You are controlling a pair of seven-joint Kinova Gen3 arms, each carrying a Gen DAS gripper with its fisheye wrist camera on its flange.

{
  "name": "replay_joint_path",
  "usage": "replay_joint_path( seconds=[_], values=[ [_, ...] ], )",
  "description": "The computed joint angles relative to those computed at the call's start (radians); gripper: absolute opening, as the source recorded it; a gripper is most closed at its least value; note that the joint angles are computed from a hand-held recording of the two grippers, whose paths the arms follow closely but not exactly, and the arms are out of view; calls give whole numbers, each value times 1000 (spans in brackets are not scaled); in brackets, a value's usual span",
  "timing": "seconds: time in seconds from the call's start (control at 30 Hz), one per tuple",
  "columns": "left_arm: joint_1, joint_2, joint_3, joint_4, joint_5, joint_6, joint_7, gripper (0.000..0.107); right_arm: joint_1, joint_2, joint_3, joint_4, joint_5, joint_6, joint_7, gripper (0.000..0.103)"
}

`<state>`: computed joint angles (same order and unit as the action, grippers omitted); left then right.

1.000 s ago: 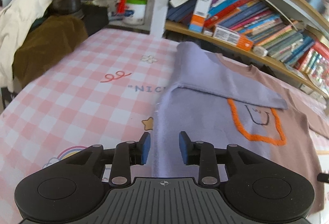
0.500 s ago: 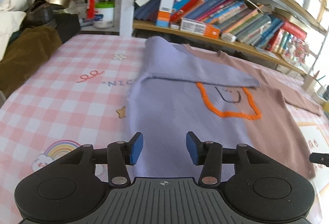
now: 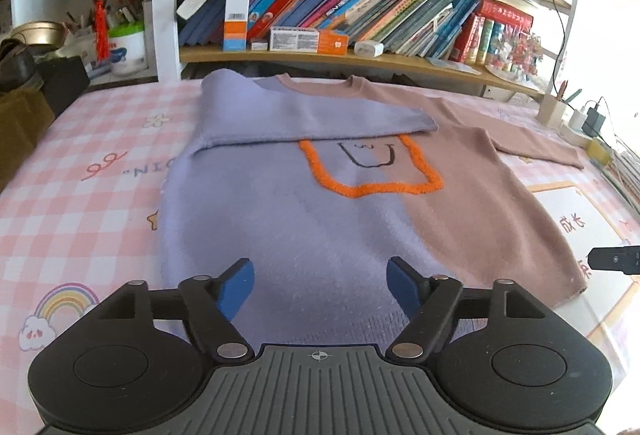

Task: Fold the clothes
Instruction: 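Open both grippers and move the right gripper toward the pink sleeve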

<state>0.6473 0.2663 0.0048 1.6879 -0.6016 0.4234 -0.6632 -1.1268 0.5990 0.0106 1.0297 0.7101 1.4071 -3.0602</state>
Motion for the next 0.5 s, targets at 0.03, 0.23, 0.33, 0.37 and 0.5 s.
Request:
replay_joint_path(
  seconds=[0.03, 0.23, 0.33, 0.37, 0.5],
  values=[
    [5, 3, -2, -5, -4, 4, 6, 78, 1, -3, 1, 5, 1, -3, -1, 83],
    [51, 34, -23, -54, -46, 50, 77, 78, 29, -34, -3, 67, 15, -55, -5, 84],
    [82, 58, -31, -93, -78, 93, 122, 78, 56, -61, -7, 121, 24, -102, -20, 84],
    [94, 70, -32, -112, -87, 115, 138, 78, 68, -72, -9, 141, 27, -120, -25, 84],
    [139, 128, -32, -207, -114, 216, 196, 79, 136, -124, -23, 235, 33, -211, -21, 84]
  ],
)
